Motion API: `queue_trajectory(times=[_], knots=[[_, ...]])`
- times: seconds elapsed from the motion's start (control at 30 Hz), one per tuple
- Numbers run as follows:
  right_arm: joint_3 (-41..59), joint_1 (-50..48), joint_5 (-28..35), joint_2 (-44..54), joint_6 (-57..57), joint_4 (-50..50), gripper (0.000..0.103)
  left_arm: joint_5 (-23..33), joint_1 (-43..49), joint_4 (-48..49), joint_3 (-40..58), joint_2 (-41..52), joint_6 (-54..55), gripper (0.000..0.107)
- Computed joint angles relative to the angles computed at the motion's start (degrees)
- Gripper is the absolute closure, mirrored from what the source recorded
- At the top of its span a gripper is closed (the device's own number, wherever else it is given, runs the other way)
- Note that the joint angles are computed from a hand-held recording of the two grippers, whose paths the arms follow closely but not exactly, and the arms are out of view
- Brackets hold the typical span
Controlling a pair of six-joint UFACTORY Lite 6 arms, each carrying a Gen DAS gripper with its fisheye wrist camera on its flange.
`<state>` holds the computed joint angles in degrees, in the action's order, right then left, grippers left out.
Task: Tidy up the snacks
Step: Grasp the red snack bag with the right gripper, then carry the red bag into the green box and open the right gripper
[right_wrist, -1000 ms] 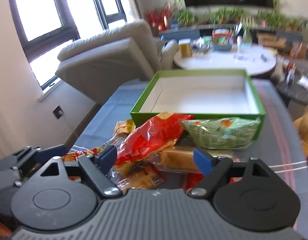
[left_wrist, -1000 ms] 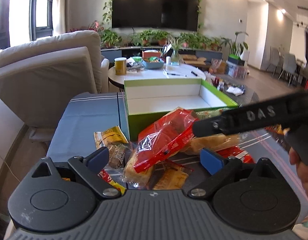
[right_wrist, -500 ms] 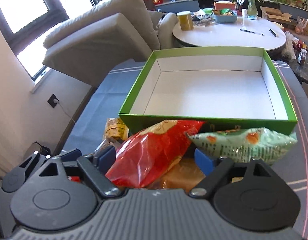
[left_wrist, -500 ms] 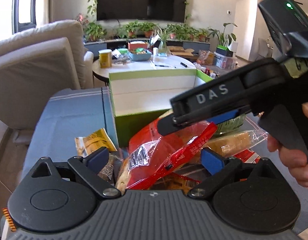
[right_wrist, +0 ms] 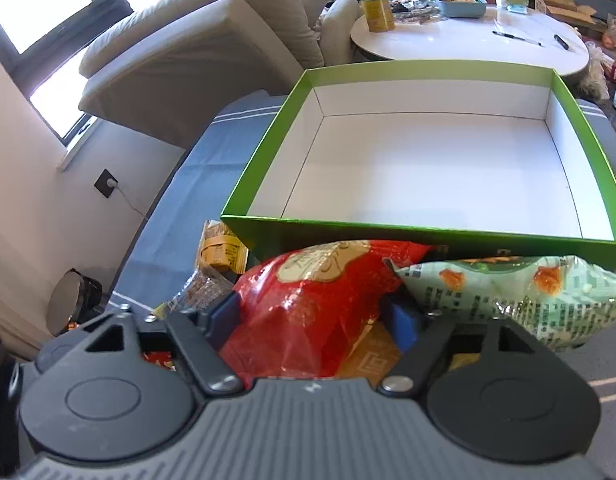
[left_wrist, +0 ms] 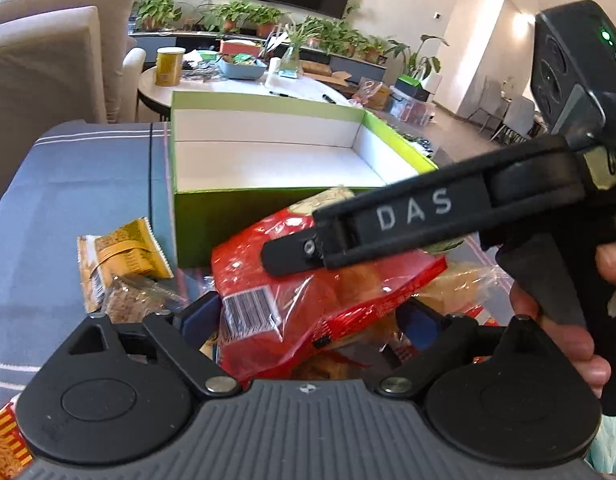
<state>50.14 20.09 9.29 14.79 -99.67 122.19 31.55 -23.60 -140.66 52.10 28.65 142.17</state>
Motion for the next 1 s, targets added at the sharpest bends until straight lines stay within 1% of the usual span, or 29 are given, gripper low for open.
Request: queue_trajectory(times=[0.03, 0.13, 0.2, 0.27, 0.33, 0.43, 0.5, 0.53, 0.57, 0.63, 0.7, 0.8, 0.87, 0.97, 1.0], knots=[[0.0, 0.1, 0.2, 0.0, -1.3, 1.1, 0.003, -0.1, -0.4, -1.0, -0.3, -0.3, 0.8, 0.019], [-1.8, 1.4, -0.2, -1.9, -12.3, 11.0, 0.008, 0.0, -2.2, -5.5, -2.7, -2.7, 5.3, 0.028], [-4.0, 1.6, 0.7, -4.6, -13.2, 12.5, 0.01, 0.5, -3.6, -9.1, -5.6, -5.7, 9.2, 0.032], [-6.5, 1.7, 1.4, -7.9, -13.2, 13.2, 0.011, 0.9, -5.7, -15.2, -9.3, -9.9, 14.5, 0.033], [-9.0, 2.5, 1.1, -11.8, -19.5, 19.8, 0.012, 2.4, -6.9, -19.9, -12.1, -12.7, 19.3, 0.034], [-12.1, 3.4, 0.2, -18.3, -24.4, 25.5, 0.012, 2.8, -8.3, -23.1, -14.4, -17.4, 22.5, 0.034], [-12.9, 3.5, -0.2, -21.4, -26.8, 27.4, 0.012, 2.4, -8.9, -24.6, -14.7, -19.9, 25.0, 0.034], [-12.9, 3.2, -0.4, -22.7, -26.4, 26.8, 0.012, 1.9, -9.2, -25.3, -14.2, -20.8, 26.2, 0.034], [-12.6, 2.7, -0.5, -23.6, -24.0, 24.1, 0.012, 1.1, -9.3, -25.6, -13.3, -21.3, 27.0, 0.034], [-11.1, 0.8, 0.4, -24.1, -15.5, 15.1, 0.012, -0.4, -9.7, -26.5, -11.4, -21.7, 28.5, 0.034], [-9.2, -1.5, 2.3, -23.3, -10.5, 8.8, 0.012, -2.7, -9.7, -26.8, -7.5, -20.5, 29.6, 0.034], [-6.4, -5.1, 5.9, -20.7, -7.5, 4.7, 0.012, -6.2, -10.7, -30.1, -1.3, -17.6, 34.3, 0.034], [-4.8, -7.6, 8.9, -18.4, -7.6, 4.2, 0.012, -7.6, -11.1, -31.8, 2.6, -15.2, 37.1, 0.034], [-2.4, -10.0, 11.6, -15.0, -8.0, 4.3, 0.012, -9.4, -10.5, -29.2, 9.0, -10.1, 36.1, 0.034], [-1.3, -10.7, 12.2, -13.4, -7.6, 3.9, 0.012, -9.8, -10.6, -28.9, 9.7, -9.5, 35.8, 0.034]])
